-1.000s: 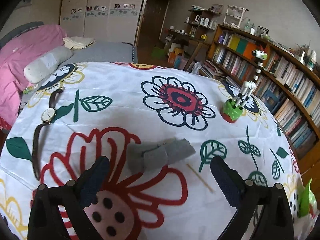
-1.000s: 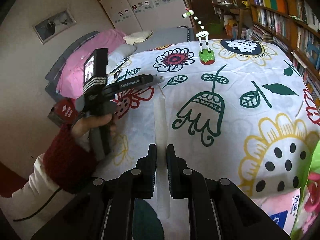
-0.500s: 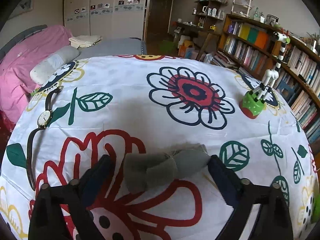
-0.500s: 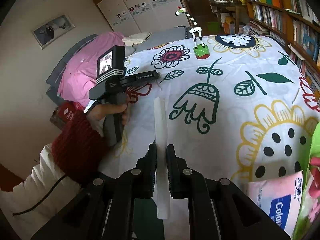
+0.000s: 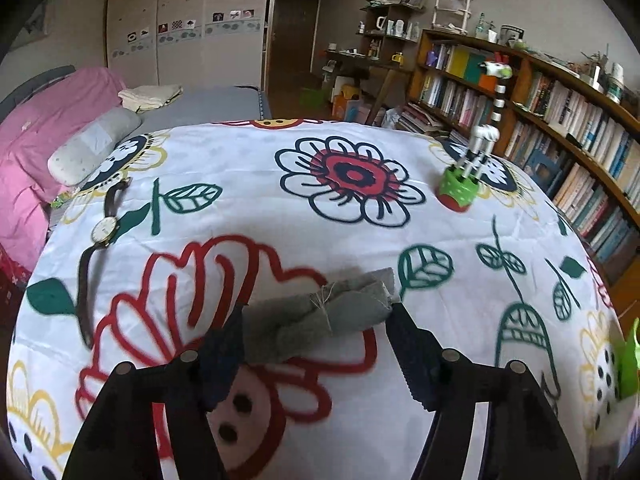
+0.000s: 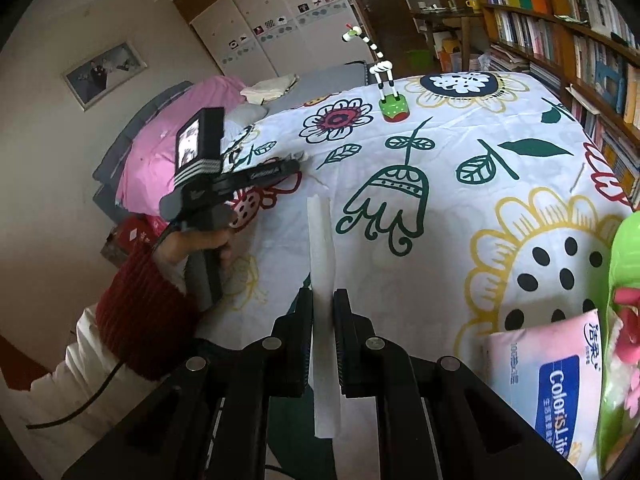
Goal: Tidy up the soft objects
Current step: 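Carry the white foam strip and grey cloth roll toward the green dish with both grippers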
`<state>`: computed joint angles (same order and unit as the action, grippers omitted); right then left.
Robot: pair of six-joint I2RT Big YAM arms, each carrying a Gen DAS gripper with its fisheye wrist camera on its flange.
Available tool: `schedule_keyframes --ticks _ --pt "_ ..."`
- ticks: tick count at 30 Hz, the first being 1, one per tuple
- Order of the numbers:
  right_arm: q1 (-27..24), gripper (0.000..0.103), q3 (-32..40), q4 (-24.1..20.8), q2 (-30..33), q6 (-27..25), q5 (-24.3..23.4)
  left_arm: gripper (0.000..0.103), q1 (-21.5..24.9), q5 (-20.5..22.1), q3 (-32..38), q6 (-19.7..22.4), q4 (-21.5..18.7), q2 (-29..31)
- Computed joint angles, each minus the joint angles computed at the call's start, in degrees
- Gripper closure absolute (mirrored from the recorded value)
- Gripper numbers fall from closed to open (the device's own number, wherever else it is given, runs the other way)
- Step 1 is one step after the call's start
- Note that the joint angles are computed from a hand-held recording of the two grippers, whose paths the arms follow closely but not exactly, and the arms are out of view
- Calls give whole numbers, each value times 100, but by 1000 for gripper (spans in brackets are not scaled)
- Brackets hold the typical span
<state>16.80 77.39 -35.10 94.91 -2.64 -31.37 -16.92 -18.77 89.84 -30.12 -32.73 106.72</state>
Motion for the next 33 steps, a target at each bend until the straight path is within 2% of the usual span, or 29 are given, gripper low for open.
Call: schedule_keyframes --ticks 10,19,25,33 --pt "-8 92 -466 281 -346 40 -85 32 -352 -30 -1100 -57 565 -902" --pt "-93 92 -938 503 -718 72 -209 32 -757 -175 -1801 -241 871 -1510" --pt "-193 92 -1243 620 -907 114 -281 32 -1077 -218 -2040 -313 1014 -1689" --pt "-364 92 -1554 695 -1008 182 -315 32 -1410 -57 -2125 -387 1088 -1684"
